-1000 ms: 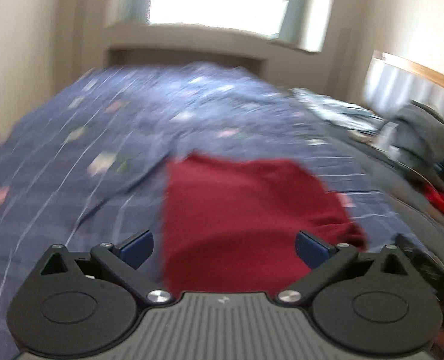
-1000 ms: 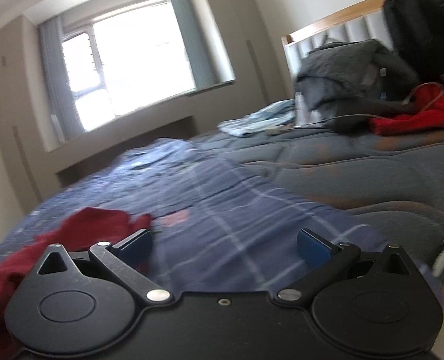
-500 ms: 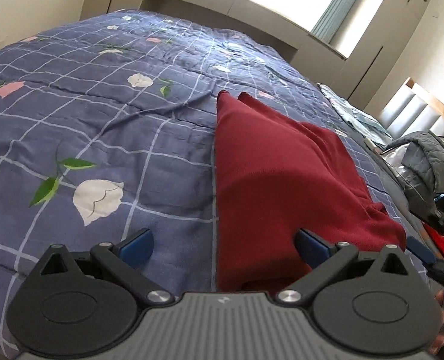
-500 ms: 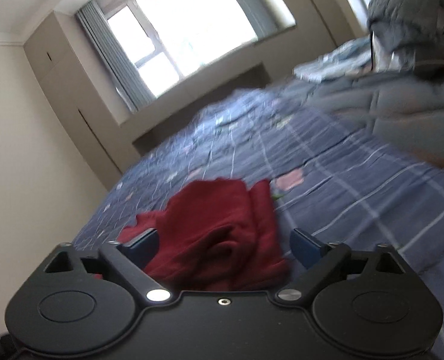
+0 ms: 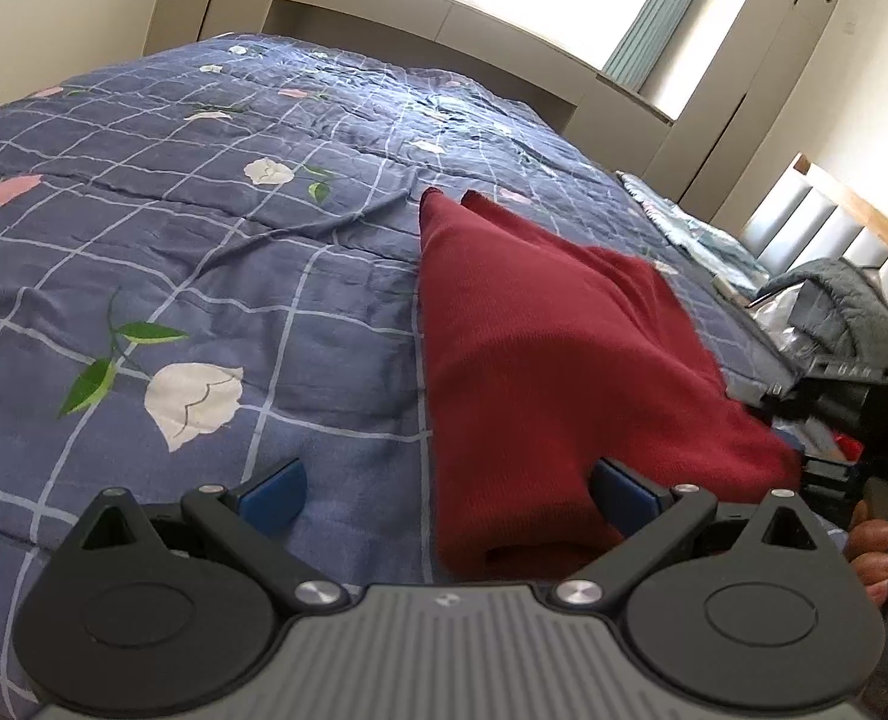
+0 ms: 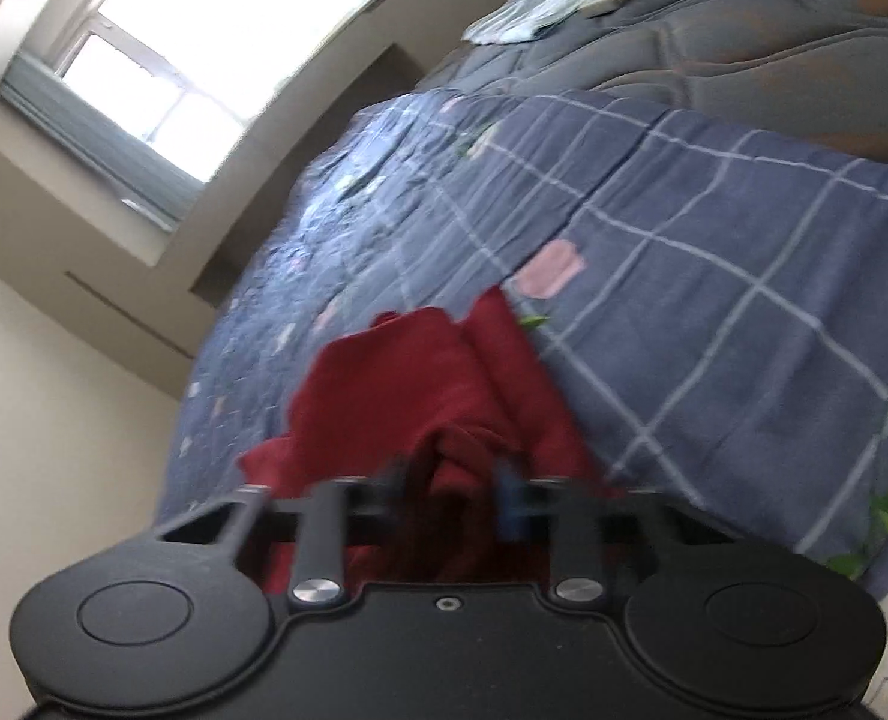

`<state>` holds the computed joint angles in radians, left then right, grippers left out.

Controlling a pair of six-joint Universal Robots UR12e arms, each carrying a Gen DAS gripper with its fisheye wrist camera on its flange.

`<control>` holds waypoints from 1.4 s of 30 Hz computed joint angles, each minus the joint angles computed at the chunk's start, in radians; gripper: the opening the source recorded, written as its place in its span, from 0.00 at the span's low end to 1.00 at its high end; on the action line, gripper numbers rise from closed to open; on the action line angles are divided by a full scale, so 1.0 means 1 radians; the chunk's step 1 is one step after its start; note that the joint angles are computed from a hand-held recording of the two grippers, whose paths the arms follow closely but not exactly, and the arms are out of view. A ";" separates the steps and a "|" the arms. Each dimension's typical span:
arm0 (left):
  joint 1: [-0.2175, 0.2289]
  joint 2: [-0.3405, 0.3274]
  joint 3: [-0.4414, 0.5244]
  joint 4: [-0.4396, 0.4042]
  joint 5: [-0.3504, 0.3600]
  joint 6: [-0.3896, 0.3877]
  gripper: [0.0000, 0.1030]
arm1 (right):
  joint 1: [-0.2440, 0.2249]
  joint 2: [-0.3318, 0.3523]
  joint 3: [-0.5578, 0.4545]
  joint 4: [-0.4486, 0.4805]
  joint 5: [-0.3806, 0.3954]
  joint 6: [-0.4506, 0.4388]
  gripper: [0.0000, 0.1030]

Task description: Fold small clothes

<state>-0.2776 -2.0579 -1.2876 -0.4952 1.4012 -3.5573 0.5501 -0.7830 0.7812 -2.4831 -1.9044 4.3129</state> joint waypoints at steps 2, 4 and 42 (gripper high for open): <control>0.006 0.006 -0.008 0.018 -0.025 -0.012 0.99 | 0.006 -0.014 0.030 -0.060 -0.040 -0.037 0.12; 0.009 0.009 -0.015 0.047 -0.041 -0.022 0.99 | 0.017 -0.027 0.054 -0.112 -0.093 -0.102 0.11; -0.041 -0.009 0.011 -0.034 0.190 0.053 1.00 | 0.107 -0.016 0.094 0.055 -0.357 -0.500 0.97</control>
